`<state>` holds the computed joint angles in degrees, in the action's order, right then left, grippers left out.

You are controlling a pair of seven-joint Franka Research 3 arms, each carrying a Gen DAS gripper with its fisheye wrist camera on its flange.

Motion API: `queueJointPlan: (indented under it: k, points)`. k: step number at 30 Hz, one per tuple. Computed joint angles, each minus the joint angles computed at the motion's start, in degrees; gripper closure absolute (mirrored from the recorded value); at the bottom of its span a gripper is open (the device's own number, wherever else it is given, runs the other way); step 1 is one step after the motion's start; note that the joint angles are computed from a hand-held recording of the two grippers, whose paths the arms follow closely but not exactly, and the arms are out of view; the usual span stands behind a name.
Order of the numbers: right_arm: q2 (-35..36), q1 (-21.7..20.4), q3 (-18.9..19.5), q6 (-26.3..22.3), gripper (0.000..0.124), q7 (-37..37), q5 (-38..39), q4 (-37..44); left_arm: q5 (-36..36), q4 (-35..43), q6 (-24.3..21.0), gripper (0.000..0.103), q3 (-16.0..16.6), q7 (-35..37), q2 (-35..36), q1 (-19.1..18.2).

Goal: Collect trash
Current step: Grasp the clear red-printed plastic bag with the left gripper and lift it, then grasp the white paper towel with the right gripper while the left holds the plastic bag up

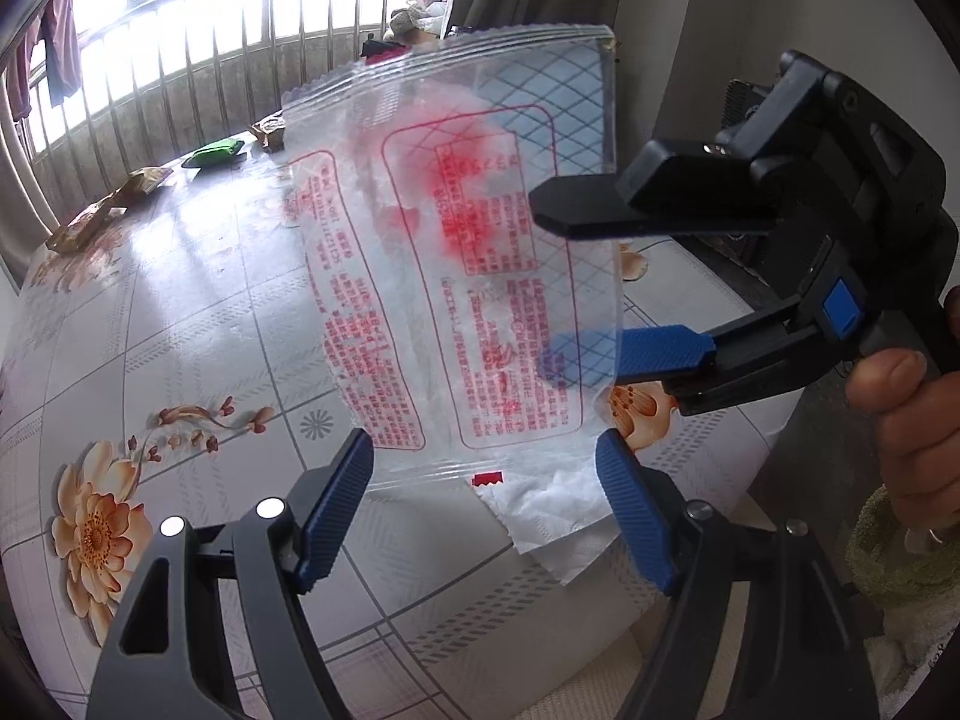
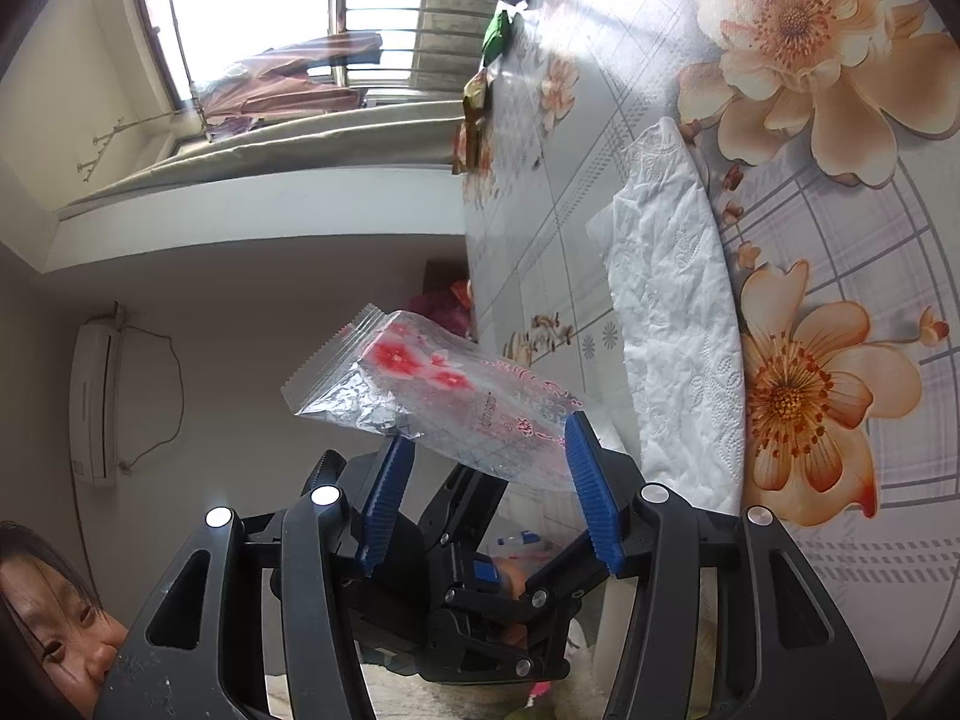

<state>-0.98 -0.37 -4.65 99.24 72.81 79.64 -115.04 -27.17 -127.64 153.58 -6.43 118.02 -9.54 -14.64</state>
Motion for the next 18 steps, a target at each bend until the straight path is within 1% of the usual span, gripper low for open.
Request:
queueJointPlan:
  k: [5,7,10,14,16,18]
  points:
    - [0.02,-0.05,0.00,0.58,0.073,0.13,-0.75,-0.52,-6.50,0.05,-1.09,0.021,1.33,5.20,-0.50,-0.87]
    - [0.15,-0.06,0.01,0.64,0.073,0.18,-0.41,-0.70,-7.40,-0.20,-0.78,0.018,1.19,6.28,-0.78,-0.84]
    - [0.11,-0.11,0.00,0.41,0.073,0.13,-0.44,-0.84,-5.75,-0.86,0.74,0.018,0.31,5.92,-0.96,-0.60]
    - [-0.49,-0.09,-0.05,0.01,0.073,0.03,-0.29,-1.06,0.05,-2.69,5.51,0.018,-1.03,1.90,-1.15,-0.29]
    - [-0.49,-0.04,-0.10,-0.08,0.073,0.05,-0.32,-0.79,3.37,-2.58,7.26,0.023,-1.11,-0.23,-0.26,0.02]
    - [-0.43,0.02,-0.10,-0.01,0.072,0.10,-0.52,-0.39,6.18,-2.87,8.22,0.034,-1.11,-2.03,-0.02,0.19]
